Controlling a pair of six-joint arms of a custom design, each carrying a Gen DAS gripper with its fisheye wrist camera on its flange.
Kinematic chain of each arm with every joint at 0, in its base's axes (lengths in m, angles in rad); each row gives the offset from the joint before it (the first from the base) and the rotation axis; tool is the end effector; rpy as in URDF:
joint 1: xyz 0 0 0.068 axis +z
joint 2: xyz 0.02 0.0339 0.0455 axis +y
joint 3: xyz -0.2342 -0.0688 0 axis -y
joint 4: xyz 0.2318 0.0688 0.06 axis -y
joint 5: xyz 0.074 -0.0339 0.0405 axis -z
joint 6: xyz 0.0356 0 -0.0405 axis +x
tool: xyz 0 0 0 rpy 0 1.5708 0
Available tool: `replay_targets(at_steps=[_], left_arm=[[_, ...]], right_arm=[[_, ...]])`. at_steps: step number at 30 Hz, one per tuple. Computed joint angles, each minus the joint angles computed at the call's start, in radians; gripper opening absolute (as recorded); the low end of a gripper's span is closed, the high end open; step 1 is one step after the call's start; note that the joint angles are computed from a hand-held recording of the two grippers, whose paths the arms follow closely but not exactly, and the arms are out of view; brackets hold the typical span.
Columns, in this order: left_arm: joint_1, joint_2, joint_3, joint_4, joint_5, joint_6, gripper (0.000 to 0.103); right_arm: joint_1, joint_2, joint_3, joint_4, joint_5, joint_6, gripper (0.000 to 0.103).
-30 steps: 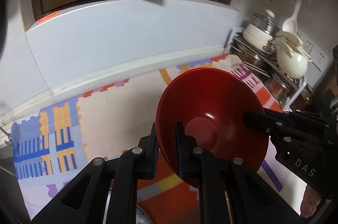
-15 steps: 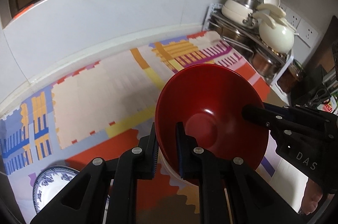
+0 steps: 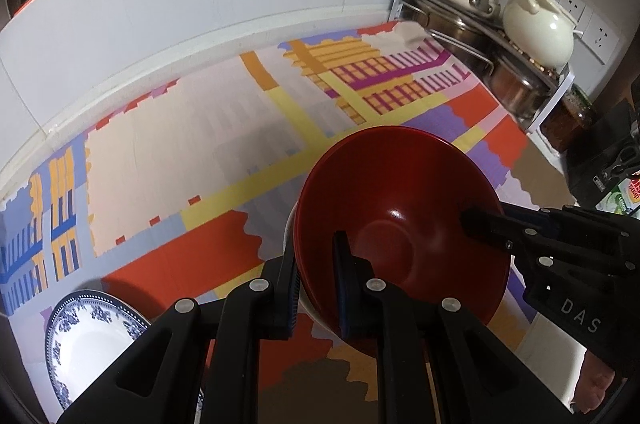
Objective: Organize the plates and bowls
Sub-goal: 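Carry the red bowl with both tools over the white bowl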
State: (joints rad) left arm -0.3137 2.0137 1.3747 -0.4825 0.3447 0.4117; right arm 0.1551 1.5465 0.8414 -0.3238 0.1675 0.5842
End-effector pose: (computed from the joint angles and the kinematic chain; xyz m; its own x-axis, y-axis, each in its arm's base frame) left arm 0.3662 -0.1315 0.1382 -0.6131 0.5949 -0.5198 0.7370 0.6677 -0.1051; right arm 0.2835 0.0383 0.1496 -0.7432 0.4342 -0.5090 0.4107 0.8967 0.1653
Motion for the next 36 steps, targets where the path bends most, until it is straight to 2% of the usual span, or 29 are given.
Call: replay_targets(at_steps=[11,21,26,31,33,34,36], left_arm=[[-0.034,0.019,-0.029,0.057,-0.061,-0.013,0.016],[-0.049,0.038,-0.032,0.075,-0.079,-0.015,0.02],[-0.053,0.035,-0.043,0.089,-0.072,-0.003,0.028],[-0.062,0.006,-0.081,0.116,-0.069,0.022,0.04],[-0.066,-0.016,-0.105,0.133,-0.067,0.032,0.048],[-0.068,-0.025,-0.116,0.141,-0.069,0.034,0.048],[-0.072,-0.053,-0.149,0.183,-0.092,0.028,0.057]], right_arm=[[-0.034,0.056,-0.026,0.047,-0.063,-0.013,0.014],[-0.037,0.08,-0.028,0.054,-0.055,-0.019,0.015],[-0.039,0.089,-0.034,0.069,-0.048,-0.016,0.015],[-0.036,0.087,-0.039,0.075,-0.047,-0.01,0.016],[-0.033,0.077,-0.041,0.071,-0.038,-0.006,0.027],[-0.031,0.072,-0.043,0.072,-0.028,-0.006,0.03],[-0.021,0.055,-0.048,0.069,-0.003,-0.005,0.032]])
